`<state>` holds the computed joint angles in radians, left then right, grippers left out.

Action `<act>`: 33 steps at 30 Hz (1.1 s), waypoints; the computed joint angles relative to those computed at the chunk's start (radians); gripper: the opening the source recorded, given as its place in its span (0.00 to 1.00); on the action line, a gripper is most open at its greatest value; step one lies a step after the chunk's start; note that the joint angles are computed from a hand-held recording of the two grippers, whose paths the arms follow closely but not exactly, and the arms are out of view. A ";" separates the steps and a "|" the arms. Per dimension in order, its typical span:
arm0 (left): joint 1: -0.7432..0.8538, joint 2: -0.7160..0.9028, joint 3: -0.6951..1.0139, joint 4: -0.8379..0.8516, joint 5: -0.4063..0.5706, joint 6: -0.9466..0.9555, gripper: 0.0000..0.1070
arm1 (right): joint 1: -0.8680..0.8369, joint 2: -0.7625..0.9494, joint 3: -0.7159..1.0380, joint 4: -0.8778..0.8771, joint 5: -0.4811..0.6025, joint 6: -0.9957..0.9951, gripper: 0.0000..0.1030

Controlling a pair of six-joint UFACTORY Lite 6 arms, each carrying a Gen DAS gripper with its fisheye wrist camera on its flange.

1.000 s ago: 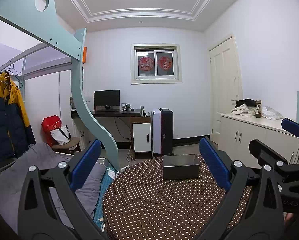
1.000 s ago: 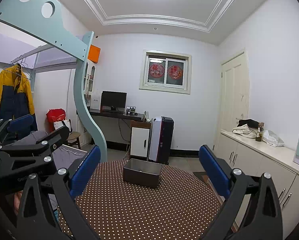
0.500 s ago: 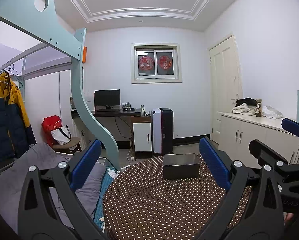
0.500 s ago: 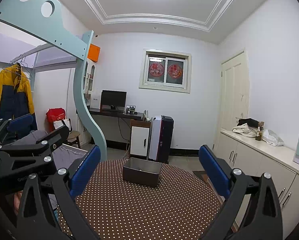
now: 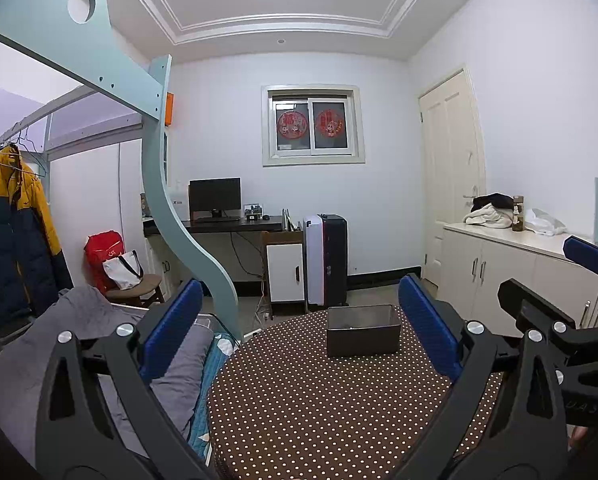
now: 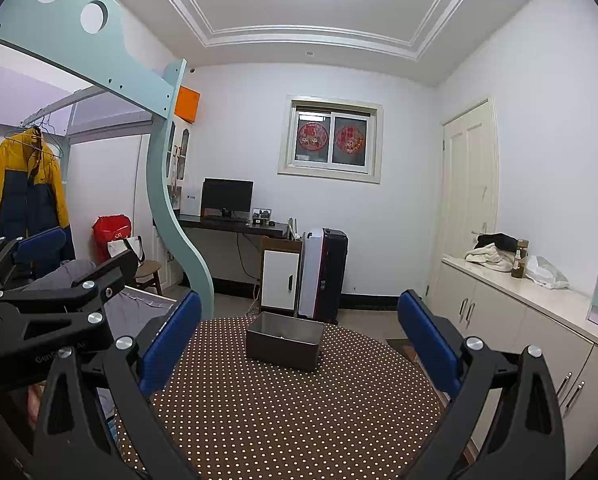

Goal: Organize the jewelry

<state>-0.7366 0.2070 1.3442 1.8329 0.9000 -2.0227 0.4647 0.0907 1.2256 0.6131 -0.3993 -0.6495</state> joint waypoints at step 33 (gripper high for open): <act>0.072 0.047 0.011 0.017 -0.078 -0.009 0.90 | -0.013 0.086 0.065 0.042 0.029 -0.021 0.92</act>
